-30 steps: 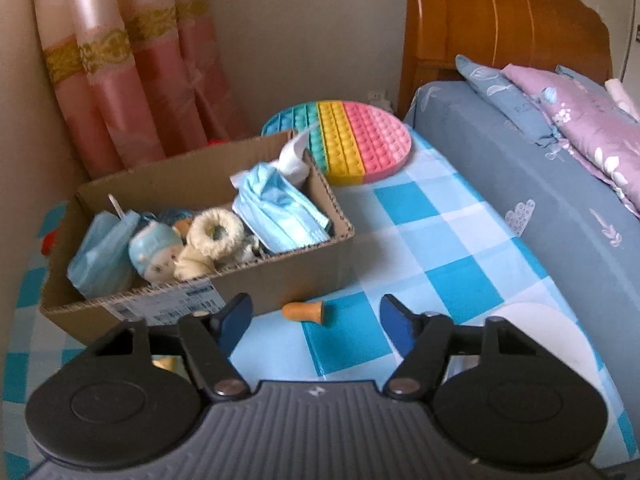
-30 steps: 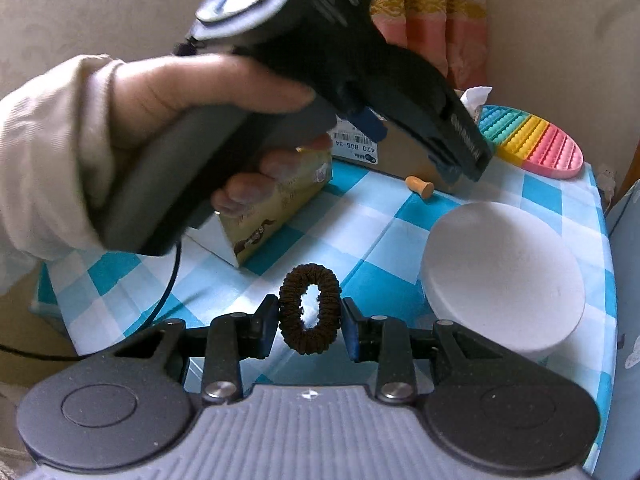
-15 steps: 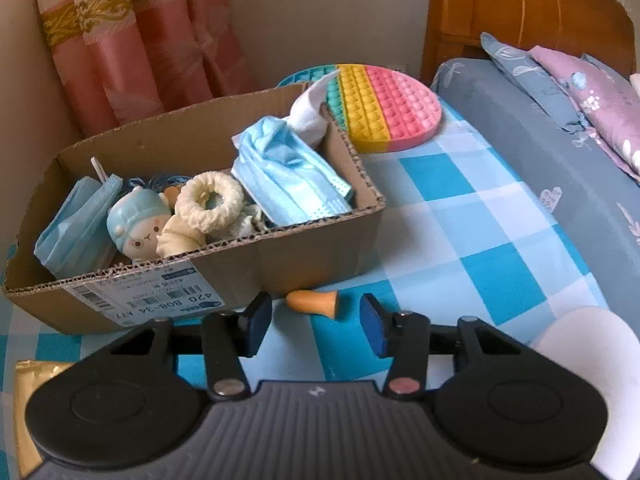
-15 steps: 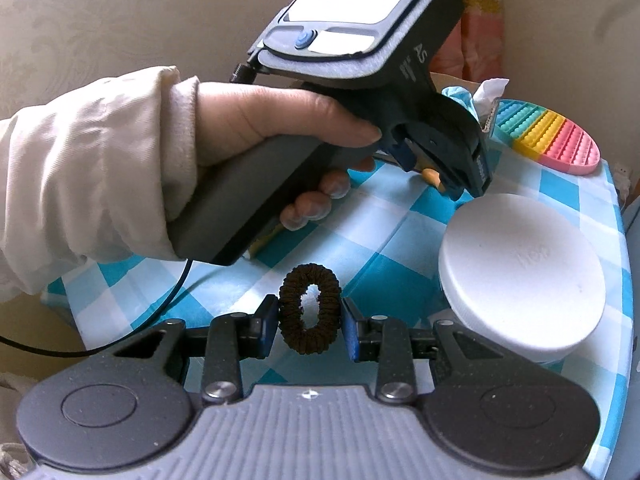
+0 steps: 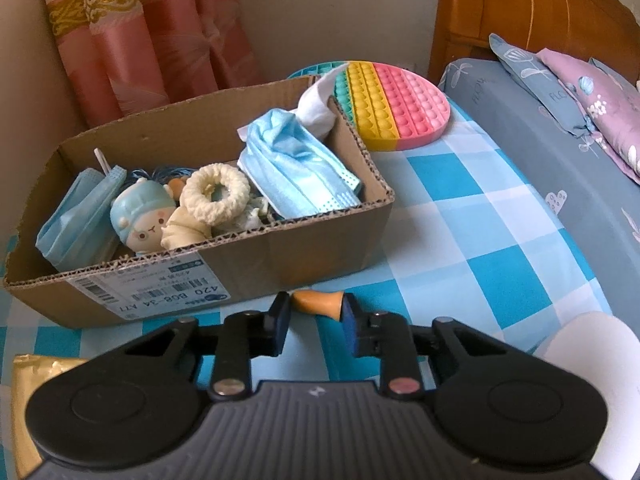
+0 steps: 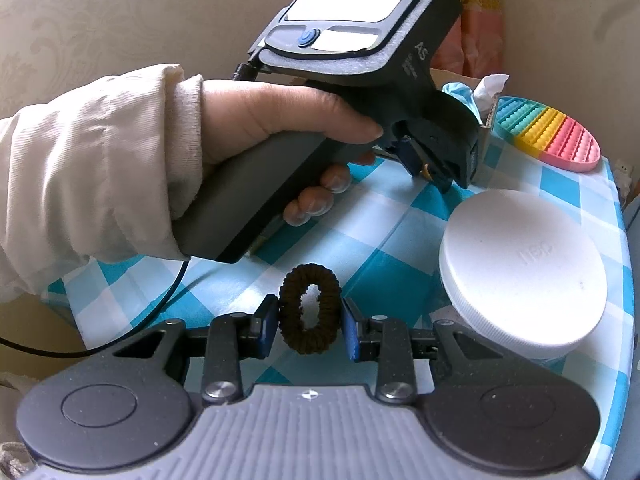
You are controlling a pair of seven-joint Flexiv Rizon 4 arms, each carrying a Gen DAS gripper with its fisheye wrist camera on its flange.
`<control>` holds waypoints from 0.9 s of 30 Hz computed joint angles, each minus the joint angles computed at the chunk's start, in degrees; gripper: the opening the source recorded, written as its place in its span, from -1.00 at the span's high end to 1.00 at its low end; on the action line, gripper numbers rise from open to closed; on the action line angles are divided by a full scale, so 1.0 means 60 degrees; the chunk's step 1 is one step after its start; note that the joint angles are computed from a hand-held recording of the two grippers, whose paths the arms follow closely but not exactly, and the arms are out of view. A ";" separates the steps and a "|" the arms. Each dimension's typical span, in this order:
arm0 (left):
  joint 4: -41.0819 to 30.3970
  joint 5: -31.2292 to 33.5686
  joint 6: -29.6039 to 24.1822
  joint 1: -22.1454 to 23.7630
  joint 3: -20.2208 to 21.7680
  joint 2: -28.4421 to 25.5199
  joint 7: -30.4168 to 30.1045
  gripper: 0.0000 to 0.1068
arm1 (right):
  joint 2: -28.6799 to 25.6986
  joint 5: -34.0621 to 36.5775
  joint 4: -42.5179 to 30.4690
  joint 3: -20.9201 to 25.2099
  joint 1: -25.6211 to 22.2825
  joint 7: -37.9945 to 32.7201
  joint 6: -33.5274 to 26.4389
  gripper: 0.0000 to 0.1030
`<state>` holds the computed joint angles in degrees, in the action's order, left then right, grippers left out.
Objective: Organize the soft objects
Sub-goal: 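Grasp the orange earplug beside the box with the left gripper while the right holds the scrunchie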
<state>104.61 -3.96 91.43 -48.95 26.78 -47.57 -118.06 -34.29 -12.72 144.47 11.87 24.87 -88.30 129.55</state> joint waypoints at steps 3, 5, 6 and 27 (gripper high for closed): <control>0.0102 0.0057 0.0040 -0.0081 0.0073 0.0083 0.0013 0.52 | 0.0077 0.0135 0.0022 -0.0037 0.0101 0.0008 -0.0065 0.26; 0.0240 0.0118 0.0122 -0.0056 0.0002 0.0234 0.0081 0.52 | 0.0142 0.0170 0.0063 -0.0024 0.0132 0.0000 -0.0079 0.26; 0.0361 0.0147 0.0188 -0.0053 -0.0037 0.0355 0.0124 0.52 | 0.0196 0.0192 0.0088 -0.0015 0.0147 0.0018 -0.0111 0.26; 0.2302 0.1071 -0.0229 0.0122 0.0076 0.3212 0.0646 0.52 | 0.1923 0.1467 0.0234 -0.0433 0.1064 -0.0551 -0.1063 0.26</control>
<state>118.43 2.47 90.06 -48.22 27.23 -28.30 -114.19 -22.75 -3.92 145.87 9.27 31.25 -91.60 123.17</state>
